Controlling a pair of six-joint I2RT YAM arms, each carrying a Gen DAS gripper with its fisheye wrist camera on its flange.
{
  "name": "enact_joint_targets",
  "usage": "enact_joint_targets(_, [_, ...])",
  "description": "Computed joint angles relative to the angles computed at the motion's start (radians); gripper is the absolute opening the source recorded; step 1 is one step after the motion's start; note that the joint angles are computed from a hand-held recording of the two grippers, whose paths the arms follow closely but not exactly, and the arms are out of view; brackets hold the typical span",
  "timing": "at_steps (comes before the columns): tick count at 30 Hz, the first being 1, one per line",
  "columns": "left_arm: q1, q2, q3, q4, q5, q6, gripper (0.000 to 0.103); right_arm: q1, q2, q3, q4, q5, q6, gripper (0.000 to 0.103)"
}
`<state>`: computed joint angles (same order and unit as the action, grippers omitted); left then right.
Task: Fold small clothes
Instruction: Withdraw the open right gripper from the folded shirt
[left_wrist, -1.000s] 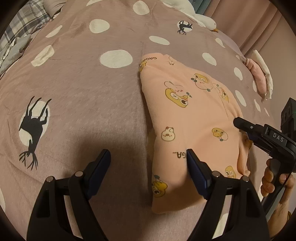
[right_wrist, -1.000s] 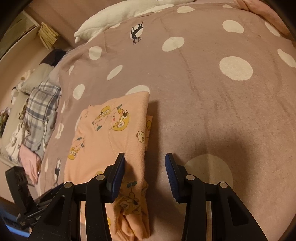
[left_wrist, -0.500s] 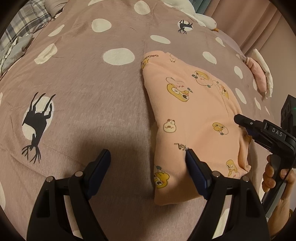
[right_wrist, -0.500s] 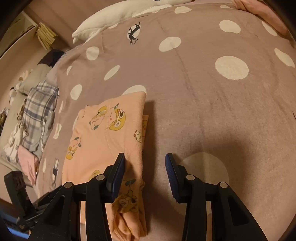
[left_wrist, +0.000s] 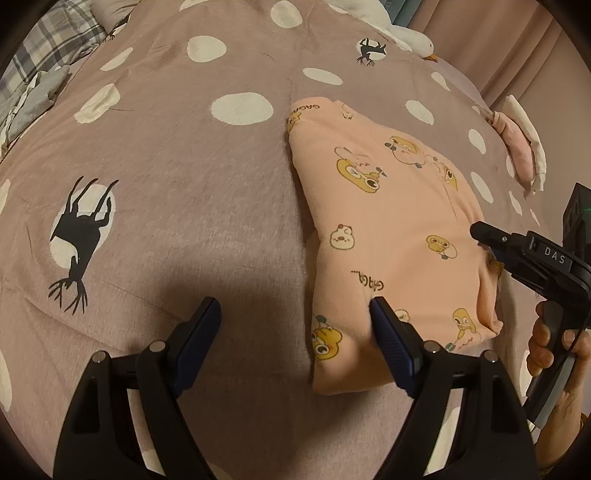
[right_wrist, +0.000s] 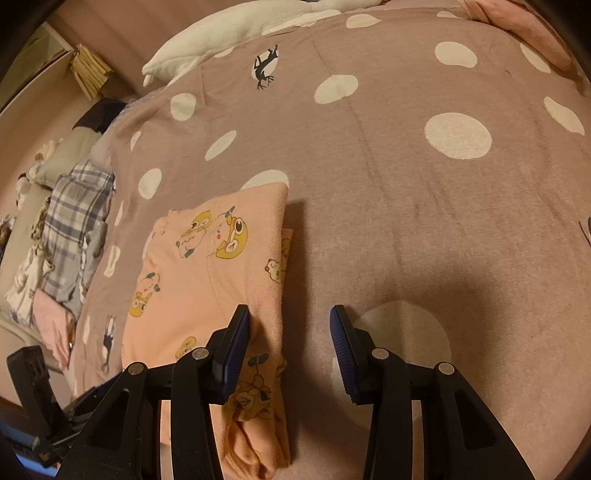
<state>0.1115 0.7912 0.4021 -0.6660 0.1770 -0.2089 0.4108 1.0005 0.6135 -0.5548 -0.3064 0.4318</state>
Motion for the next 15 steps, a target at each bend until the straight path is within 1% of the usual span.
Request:
enact_joint_targets(7, [0.019,-0.042,0.003,-0.049,-0.001,0.015,0.083,-0.002,-0.027,0.011,-0.031,0.045,-0.013,0.042])
enact_joint_targets(12, [0.021,-0.082,0.007,-0.091,-0.018,0.023,0.083,0.004,-0.037,0.04,-0.076,0.141,-0.021,0.042])
enact_joint_targets(15, [0.018,-0.137,0.017,-0.133,-0.03,0.026,0.081,-0.026,-0.061,0.051,-0.101,0.135,-0.034,0.042])
